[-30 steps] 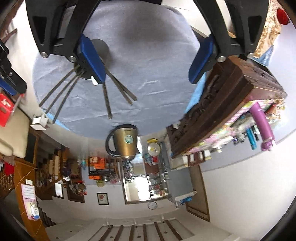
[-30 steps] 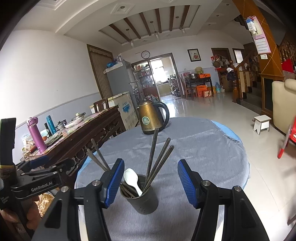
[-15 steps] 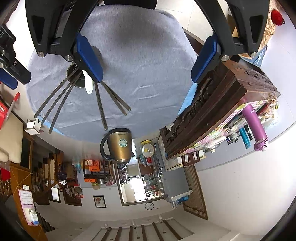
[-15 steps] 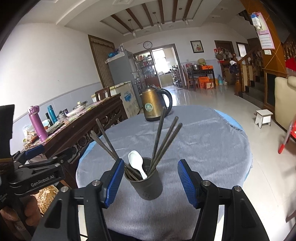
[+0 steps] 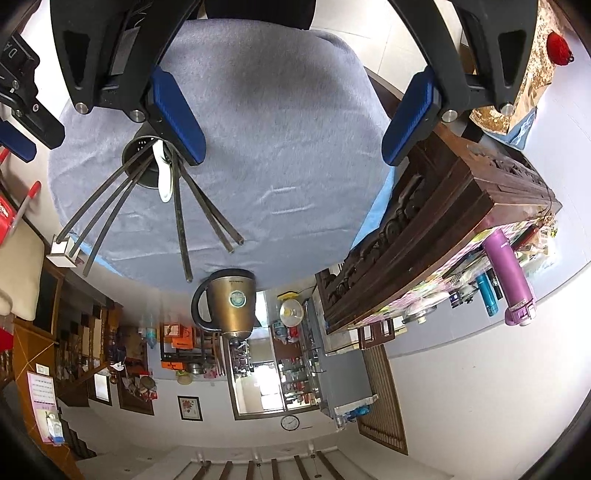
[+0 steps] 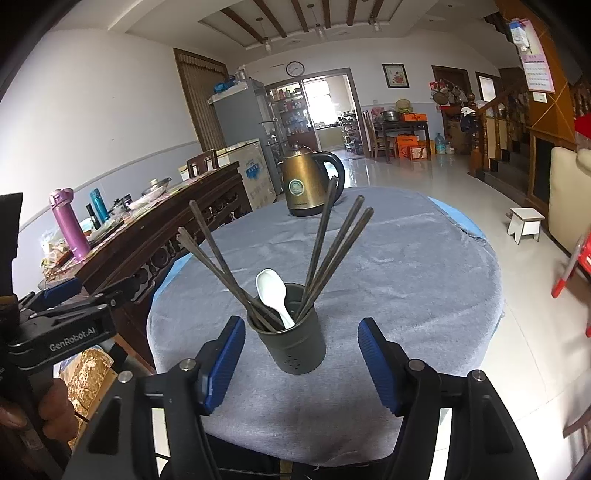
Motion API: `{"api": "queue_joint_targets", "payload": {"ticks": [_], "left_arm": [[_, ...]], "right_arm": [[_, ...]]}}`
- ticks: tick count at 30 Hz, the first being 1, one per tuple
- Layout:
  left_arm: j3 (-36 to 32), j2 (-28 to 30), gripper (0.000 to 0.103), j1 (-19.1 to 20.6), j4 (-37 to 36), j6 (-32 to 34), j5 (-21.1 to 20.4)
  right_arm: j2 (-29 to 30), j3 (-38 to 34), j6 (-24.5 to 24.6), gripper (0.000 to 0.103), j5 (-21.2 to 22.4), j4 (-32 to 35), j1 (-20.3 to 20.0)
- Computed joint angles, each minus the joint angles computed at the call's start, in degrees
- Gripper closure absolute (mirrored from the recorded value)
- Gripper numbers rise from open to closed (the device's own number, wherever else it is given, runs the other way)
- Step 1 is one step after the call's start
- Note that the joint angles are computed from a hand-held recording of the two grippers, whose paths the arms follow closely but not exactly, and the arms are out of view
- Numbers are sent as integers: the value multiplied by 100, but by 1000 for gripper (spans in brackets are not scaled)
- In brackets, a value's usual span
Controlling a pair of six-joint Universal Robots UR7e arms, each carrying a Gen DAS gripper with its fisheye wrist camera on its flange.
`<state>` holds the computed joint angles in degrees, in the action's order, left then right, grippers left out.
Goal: Organize utensils
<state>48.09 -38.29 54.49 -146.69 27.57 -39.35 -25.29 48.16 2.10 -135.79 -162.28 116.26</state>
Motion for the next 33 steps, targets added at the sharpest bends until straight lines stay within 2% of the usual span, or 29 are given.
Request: {"api": "queue_joint_targets", "payload": {"ticks": [33], "left_arm": [[105,-88,7,-14,76,-106,35]], "right_arm": [[49,-57,50,35,61,56,-20]]}}
